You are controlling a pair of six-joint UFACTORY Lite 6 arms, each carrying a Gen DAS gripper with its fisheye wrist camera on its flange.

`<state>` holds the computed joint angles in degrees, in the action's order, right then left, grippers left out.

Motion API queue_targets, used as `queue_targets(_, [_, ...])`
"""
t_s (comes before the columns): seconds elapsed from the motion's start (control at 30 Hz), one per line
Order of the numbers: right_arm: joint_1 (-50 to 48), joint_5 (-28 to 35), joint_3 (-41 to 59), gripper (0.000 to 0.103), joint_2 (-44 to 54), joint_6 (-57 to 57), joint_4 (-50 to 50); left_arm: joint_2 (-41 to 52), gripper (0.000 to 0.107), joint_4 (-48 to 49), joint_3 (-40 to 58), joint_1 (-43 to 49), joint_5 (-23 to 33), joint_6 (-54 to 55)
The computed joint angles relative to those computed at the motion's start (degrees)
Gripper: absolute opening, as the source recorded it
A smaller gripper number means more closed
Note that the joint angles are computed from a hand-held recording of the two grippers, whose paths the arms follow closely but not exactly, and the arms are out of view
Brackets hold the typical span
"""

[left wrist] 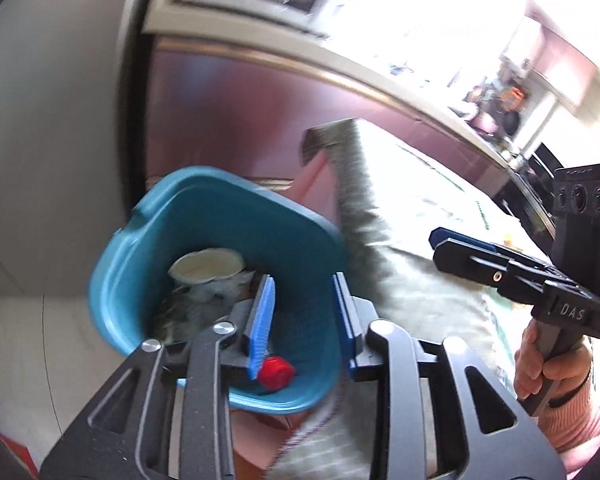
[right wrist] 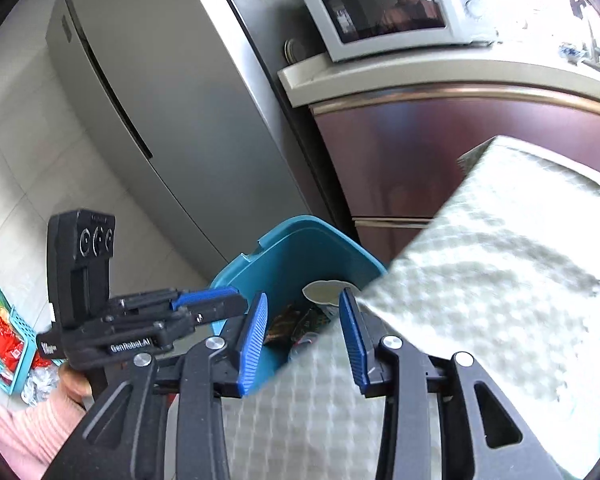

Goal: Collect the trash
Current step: 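Open both grippers over the teal bin to drop the gold wrappers, then grasp an orange peel with the left gripper while the right grasps another peel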

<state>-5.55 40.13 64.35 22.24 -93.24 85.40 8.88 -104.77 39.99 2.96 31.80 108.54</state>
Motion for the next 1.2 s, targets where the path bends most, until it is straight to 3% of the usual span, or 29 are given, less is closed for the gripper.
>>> queue_targets(0.27, [-18.03, 6.57, -15.34, 0.042, -15.52, -6.95, -1.61, -7.13, 0.038, -5.29, -0.36, -18.29, -4.61, -0.01])
queue_targets(0.47, [-34.63, 10.47, -17.15, 0.042, -18.19, -7.91, -6.97, -0.38, 0.038, -10.57, 7.62, -33.97, -8.49, 0.37])
queue_targets(0.67, [-48.3, 13.28, -10.11, 0.042, -11.45, -7.76, -10.41, 10.92, 0.038, -10.47, 20.74, -46.04, -13.18, -3.7])
queue_targets(0.93, [-56.0, 12.37, 7.26, 0.042, 3.69, -3.05, -12.16, 27.7, 0.038, 11.37, 43.0, -53.64, -16.51, -28.92])
queue_targets(1.2, [-55.71, 8.8, 22.63, 0.042, 15.81, 4.04, -15.53, 39.83, 0.038, 38.31, 61.41, -55.82, -14.81, -57.97])
